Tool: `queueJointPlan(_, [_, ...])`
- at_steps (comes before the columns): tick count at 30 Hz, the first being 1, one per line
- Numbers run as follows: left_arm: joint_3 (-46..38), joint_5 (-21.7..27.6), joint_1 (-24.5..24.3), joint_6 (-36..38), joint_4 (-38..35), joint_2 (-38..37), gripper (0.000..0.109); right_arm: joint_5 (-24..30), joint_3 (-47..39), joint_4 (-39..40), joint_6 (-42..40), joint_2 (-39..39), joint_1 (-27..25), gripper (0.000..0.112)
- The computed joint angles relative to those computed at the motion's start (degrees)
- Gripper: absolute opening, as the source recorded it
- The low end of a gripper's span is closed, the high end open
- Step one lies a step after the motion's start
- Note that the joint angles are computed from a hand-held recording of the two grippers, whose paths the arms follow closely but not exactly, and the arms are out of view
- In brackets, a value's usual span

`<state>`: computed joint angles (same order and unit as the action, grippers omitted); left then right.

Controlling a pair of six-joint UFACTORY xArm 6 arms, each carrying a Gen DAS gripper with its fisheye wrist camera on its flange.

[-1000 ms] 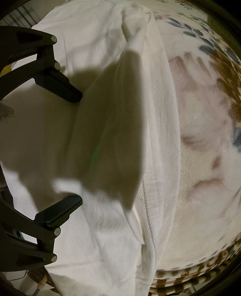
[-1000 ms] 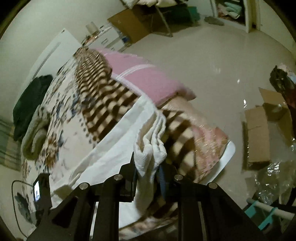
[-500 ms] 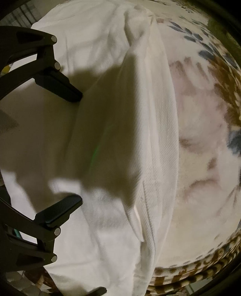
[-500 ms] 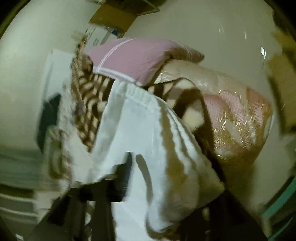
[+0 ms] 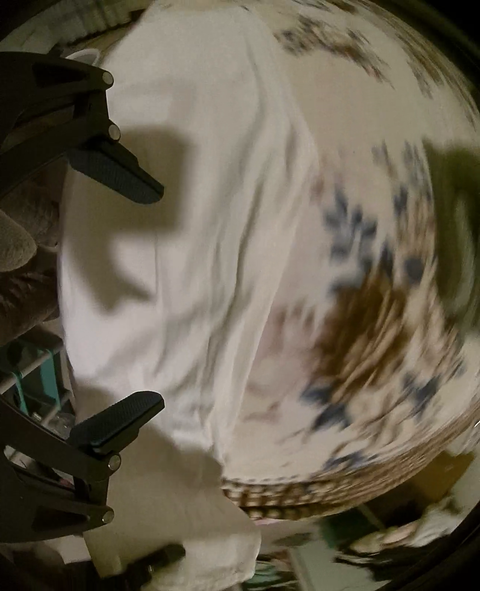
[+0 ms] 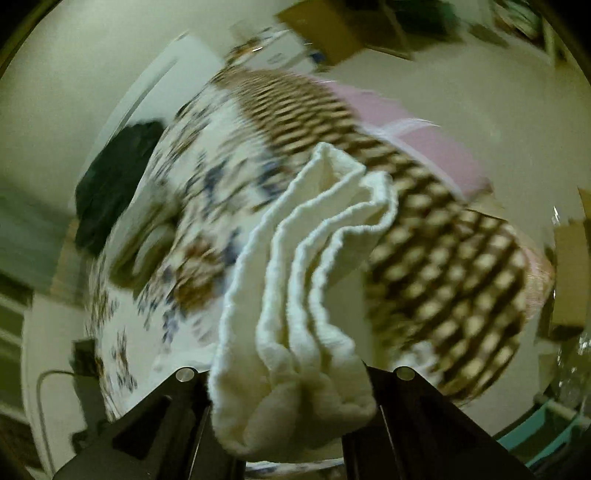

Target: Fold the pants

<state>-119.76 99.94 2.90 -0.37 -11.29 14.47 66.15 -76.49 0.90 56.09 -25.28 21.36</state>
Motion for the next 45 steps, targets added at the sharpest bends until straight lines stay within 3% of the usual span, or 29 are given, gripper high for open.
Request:
queueJointPlan(4, [-1.42,3.62,12.31,-1.33,-8.57,0.67,0.103,-0.78,-9.14,-0.74,2.23,11.48,10.43,0.005])
queueJointPlan(9, [2.64,1.29,20.38,0.64,-6.05,-0.14,0.103,-2.38,-18.94,0.73,1.12,26.51,20.4,0.005])
queueJointPlan(12, [1.64,1.74,25.02,1.84,-7.38,1.78,0.103,-1.76,-24.63,3.22,-0.25,35.01,23.79,0.005])
queueJointPlan(13, [1.38,1.8,26.21,2.19,-8.12,2.43,0.103,-1.51,-26.14,4.26,-0.67,37.36,24.45,0.011])
queueJointPlan(15, [0.57,2.8,28.17,2.5,-9.76,3.52,0.102,-0.94,-28.69,9.31,-2.9,40.92,24.47,0.036])
queueJointPlan(16, [0.26,3.35,28.84,2.48,-10.96,4.08,0.102,-1.53,-28.58,12.11,-4.4,41.35,24.22,0.053])
queueJointPlan(17, [0.0,3.77,29.12,2.45,-11.8,4.54,0.102,-2.56,-27.88,14.57,-6.42,41.21,23.85,0.061])
queueJointPlan(21, [-2.58,5.83,27.97,2.37,-16.27,7.19,0.102,-4.07,-25.81,21.76,-14.45,37.86,23.14,0.067])
queueJointPlan(24, [-5.13,8.1,25.66,3.52,-18.95,9.71,0.102,0.22,-24.94,18.97,-12.0,34.34,22.16,0.069])
queueJointPlan(28, [-2.94,4.94,20.23,7.06,-17.55,10.01,0.101,5.3,-20.27,13.47,-7.23,28.73,19.77,0.069])
queueJointPlan(30, [0.85,0.71,17.57,10.5,-15.34,8.24,0.069,7.55,-17.8,10.65,-4.64,26.33,18.82,0.069])
queueJointPlan(31, [3.18,-1.66,15.64,13.8,-12.79,7.06,0.027,9.13,-16.89,8.99,-3.31,25.23,18.33,0.069])
queueJointPlan(32, [4.91,-3.16,14.56,15.96,-11.09,6.11,0.016,11.05,-16.93,7.46,-2.38,24.91,17.83,0.069])
queueJointPlan(34, [8.97,-6.45,14.2,18.73,-10.46,3.2,0.014,18.67,-19.58,4.7,-1.2,26.11,17.12,0.07])
queueJointPlan(37, [11.19,-7.25,15.8,19.89,-10.96,-0.11,0.013,28.44,-25.4,0.9,-1.66,29.95,17.96,0.087])
queueJointPlan(45, [14.59,-7.42,18.0,17.83,-9.07,-1.87,0.013,31.47,-33.99,0.48,-2.33,38.3,19.51,0.093])
